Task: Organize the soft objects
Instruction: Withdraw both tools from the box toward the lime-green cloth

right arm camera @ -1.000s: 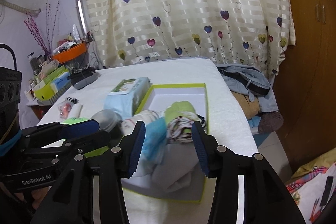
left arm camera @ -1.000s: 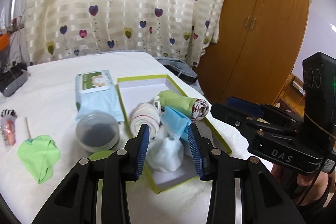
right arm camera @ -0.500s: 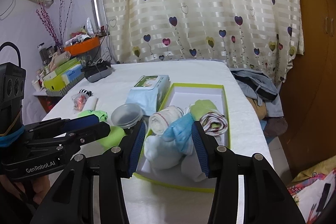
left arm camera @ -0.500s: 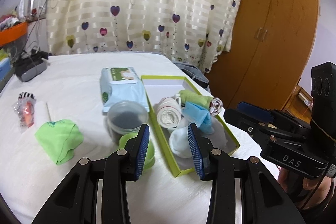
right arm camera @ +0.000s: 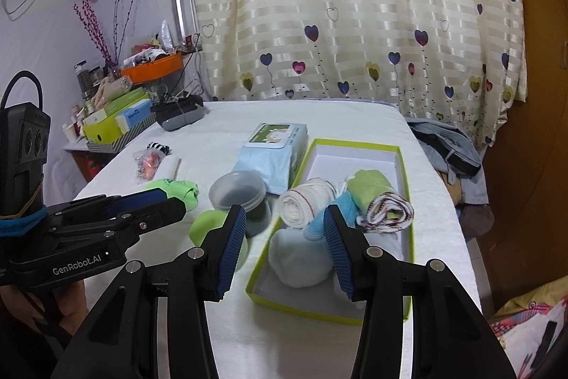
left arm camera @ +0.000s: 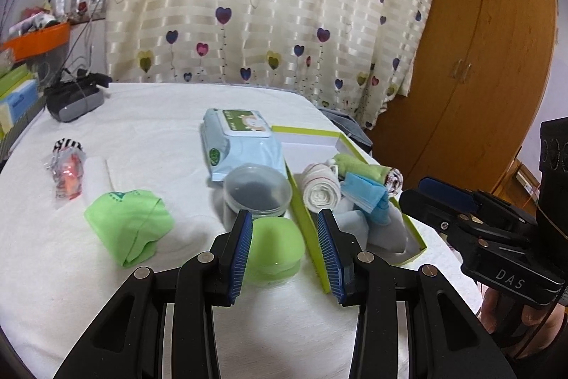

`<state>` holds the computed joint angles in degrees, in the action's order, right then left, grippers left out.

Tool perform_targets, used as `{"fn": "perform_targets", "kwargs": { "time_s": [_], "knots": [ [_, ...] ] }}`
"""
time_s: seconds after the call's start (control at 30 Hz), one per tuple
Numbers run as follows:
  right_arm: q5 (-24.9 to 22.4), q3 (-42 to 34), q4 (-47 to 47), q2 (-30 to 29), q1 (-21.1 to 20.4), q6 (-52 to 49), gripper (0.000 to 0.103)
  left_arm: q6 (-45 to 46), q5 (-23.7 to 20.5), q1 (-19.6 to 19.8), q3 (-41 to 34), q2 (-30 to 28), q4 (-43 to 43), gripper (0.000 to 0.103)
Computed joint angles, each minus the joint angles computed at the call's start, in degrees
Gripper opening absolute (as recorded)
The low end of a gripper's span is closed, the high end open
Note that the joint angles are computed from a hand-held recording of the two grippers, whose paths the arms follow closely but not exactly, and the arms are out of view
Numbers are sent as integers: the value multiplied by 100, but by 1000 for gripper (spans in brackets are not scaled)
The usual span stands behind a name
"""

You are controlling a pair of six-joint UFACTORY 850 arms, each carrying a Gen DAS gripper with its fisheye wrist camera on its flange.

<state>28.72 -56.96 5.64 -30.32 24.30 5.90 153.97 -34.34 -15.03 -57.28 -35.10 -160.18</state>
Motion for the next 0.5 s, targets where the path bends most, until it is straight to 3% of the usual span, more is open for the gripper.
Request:
{"fn": "perform_targets", "kwargs": {
  "time_s": [0.5],
  "knots": [
    [-172, -361, -520, -219, 190, 253, 47, 127, 22, 377, 120, 12, -485, 37]
  ]
}}
